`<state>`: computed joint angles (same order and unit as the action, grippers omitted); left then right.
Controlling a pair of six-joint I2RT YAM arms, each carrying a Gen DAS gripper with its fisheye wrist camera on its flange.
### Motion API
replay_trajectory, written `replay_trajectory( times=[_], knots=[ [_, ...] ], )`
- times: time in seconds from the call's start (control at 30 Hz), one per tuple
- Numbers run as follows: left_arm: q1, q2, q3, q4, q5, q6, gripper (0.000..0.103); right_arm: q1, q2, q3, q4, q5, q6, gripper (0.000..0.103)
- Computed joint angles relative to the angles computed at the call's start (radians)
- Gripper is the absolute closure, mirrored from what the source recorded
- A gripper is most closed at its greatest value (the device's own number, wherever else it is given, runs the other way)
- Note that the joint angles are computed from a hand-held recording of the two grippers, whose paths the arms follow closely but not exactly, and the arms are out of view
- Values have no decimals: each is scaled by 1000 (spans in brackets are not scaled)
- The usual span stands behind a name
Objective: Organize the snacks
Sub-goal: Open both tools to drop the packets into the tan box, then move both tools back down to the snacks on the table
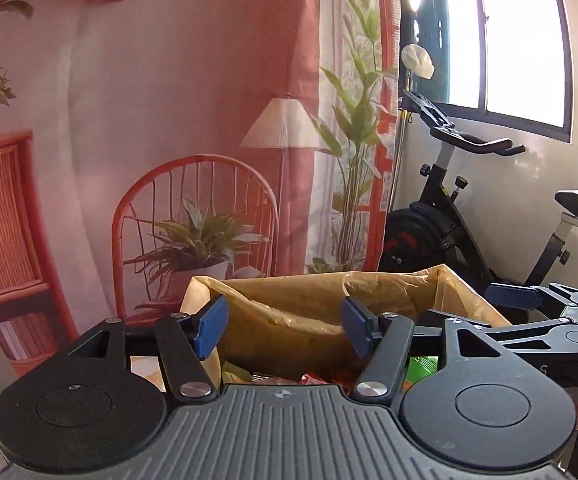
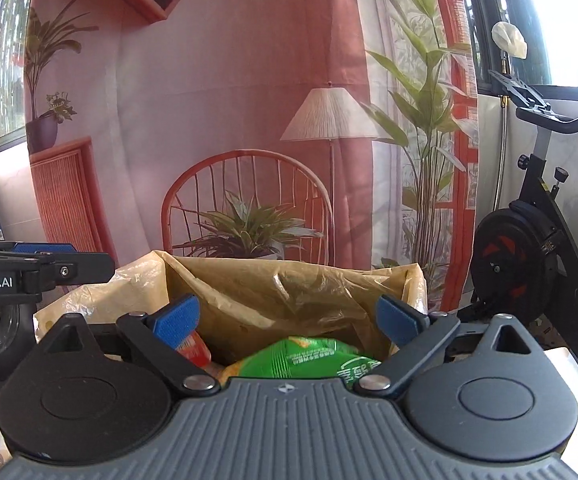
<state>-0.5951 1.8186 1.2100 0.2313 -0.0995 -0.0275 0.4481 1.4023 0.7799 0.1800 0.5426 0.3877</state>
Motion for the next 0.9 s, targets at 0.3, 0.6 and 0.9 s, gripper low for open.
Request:
replay_trajectory(
  times=[0.3,0.6,0.9],
  knots=[
    [30,-207,-202,-23,-21,3,17,104,-89,-46,-31,83,71,0],
    [144,-527,-519,-21,48,-15,14,331,-137,-141,39,202,188,0],
    [246,-732,-820,-3,90,24,14,551,15,-164,47,247,391,0]
  ],
)
